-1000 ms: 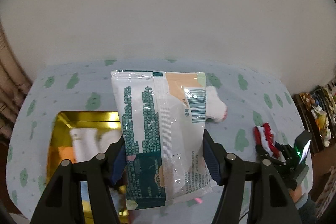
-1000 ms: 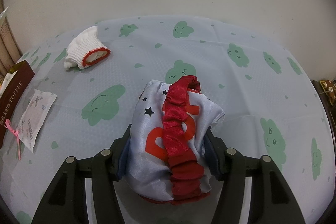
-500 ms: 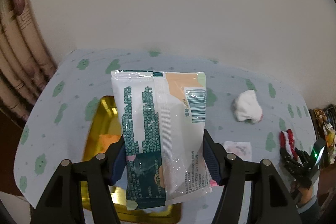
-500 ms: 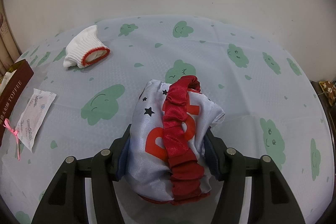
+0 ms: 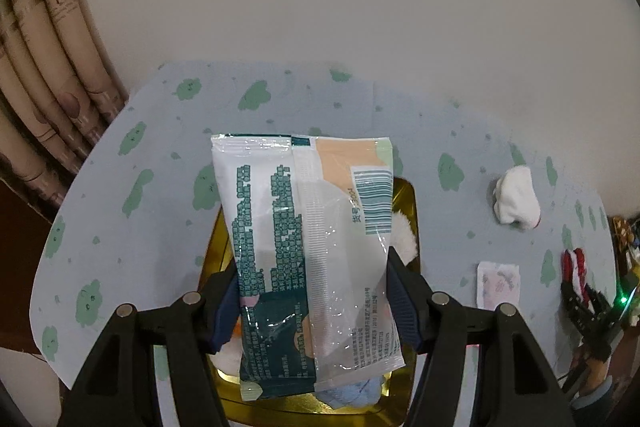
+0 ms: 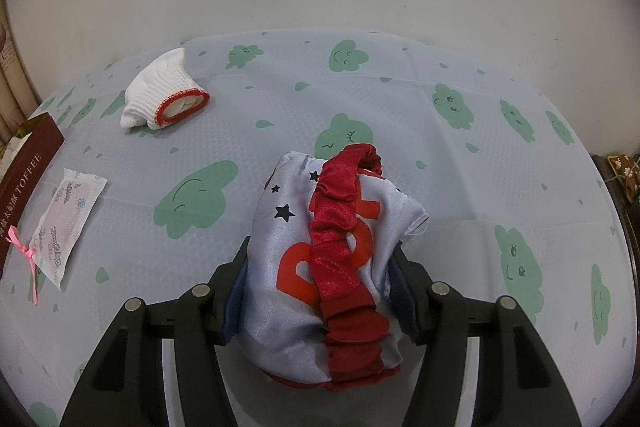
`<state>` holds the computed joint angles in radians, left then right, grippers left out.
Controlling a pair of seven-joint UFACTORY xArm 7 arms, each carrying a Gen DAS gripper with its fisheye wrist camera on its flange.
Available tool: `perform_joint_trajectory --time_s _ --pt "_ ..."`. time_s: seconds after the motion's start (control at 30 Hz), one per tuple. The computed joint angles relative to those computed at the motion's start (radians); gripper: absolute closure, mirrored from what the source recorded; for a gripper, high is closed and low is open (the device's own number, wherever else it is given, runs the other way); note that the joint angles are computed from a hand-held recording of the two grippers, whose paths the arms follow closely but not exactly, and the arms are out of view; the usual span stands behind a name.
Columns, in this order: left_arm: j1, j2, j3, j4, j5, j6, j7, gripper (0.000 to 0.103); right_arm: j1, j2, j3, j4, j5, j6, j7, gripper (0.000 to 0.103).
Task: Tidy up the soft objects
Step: 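Carry the wipes packet with the left tool over the tin and release it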
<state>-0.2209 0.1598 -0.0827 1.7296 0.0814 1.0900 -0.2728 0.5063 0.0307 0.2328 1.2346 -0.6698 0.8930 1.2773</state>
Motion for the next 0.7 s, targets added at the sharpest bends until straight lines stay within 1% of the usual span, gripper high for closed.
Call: perform_joint_trajectory --time_s 0.1,0.2,0.3,0.43,0.53,0.6,0.7 --pt "-0.001 0.016 0.002 0.006 0.011 0.001 -0.002 0.038 0.000 0.000 0.000 0.000 0.000 0.001 -0.001 0.045" --pt "0.002 0.053 0.004 0.049 0.004 0.040 0.017 0.038 0.001 0.000 0.000 0.001 0.000 0.002 -0.001 0.045" --pt "0.009 0.082 0.008 0.094 -0.008 0.077 0.057 0.038 0.001 0.000 0.000 0.001 0.000 0.002 -0.001 0.045" --pt "0.030 0.125 0.004 0.164 -0.061 0.144 0.161 0.038 0.001 0.000 0.000 0.001 0.000 0.002 -0.002 0.045" --pt "0.020 0.136 0.010 0.168 -0.031 0.163 0.201 0.037 0.001 0.001 0.000 0.002 0.000 0.003 -0.002 0.045" --pt "0.018 0.142 0.016 0.163 -0.020 0.166 0.206 0.037 0.001 0.001 0.000 0.002 0.000 0.003 -0.002 0.045" --pt "0.026 0.149 0.020 0.155 -0.035 0.166 0.207 0.036 0.001 0.001 0.000 0.003 0.000 0.004 -0.003 0.045"
